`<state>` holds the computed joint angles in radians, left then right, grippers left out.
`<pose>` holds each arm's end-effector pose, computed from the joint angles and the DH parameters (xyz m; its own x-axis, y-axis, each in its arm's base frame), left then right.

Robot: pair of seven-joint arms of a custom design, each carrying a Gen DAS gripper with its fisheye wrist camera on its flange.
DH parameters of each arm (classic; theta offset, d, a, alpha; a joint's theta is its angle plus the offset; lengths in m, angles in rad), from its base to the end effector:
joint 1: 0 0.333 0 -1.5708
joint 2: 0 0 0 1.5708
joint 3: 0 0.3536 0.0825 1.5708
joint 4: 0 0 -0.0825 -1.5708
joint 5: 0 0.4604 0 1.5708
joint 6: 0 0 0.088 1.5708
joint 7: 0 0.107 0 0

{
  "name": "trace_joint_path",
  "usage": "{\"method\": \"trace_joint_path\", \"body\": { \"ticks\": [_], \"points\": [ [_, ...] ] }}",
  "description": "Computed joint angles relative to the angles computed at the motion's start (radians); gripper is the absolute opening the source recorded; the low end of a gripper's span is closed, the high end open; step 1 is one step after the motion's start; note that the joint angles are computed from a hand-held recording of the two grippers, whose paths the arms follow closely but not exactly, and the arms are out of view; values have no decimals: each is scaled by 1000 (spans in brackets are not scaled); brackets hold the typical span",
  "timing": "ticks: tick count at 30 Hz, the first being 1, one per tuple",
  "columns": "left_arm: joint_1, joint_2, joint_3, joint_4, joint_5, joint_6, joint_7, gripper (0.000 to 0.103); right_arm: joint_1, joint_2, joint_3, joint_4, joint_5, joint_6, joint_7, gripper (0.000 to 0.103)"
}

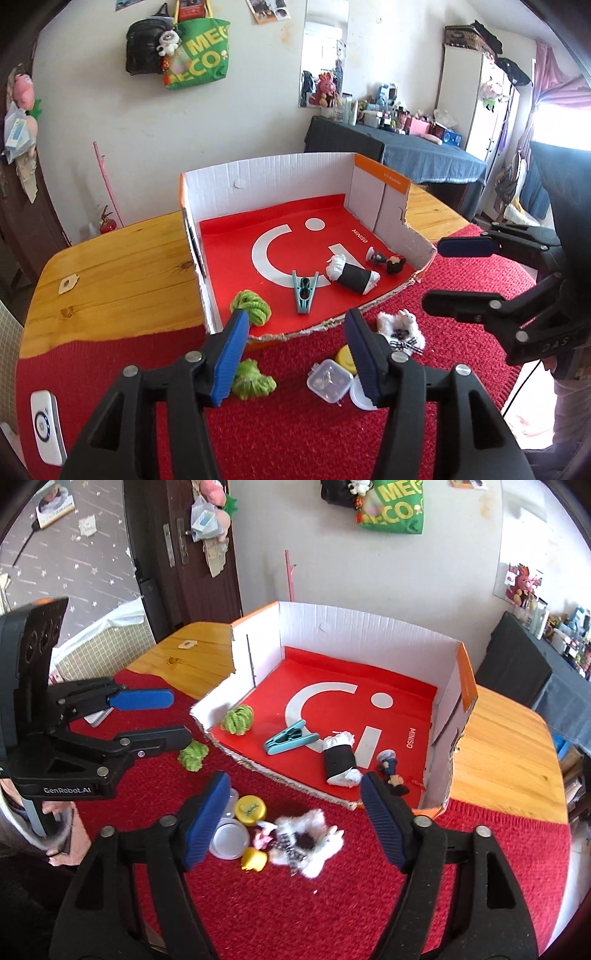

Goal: Organize objects

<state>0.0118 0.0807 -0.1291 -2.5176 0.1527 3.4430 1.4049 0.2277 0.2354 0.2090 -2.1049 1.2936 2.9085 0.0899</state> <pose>0.5508 -0.0825 0.3220 -0.1366 -0.9891 0.0553 -0.6651 0.0502 -0.7450 0.6165 0.2196 0.3223 0.6620 -0.7456 -0.0765 -0.5664 -0.4308 -0.7025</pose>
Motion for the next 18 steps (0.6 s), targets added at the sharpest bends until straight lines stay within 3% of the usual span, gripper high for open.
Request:
{"method": "trace_joint_path", "body": {
  "ticks": [5,11,18],
  "points": [
    [25,-9,-12,-35,73,32,-89,62,-4,-14,-3,-25,77,-33,-32,80],
    [-33,10,11,-58,-90,67,10,71,19,6,-13,-33,217,18,-117,86],
    [6,62,-9,-52,-30,61,-90,79,50,73,-34,-12,264,91,-116,86]
  ]
}}
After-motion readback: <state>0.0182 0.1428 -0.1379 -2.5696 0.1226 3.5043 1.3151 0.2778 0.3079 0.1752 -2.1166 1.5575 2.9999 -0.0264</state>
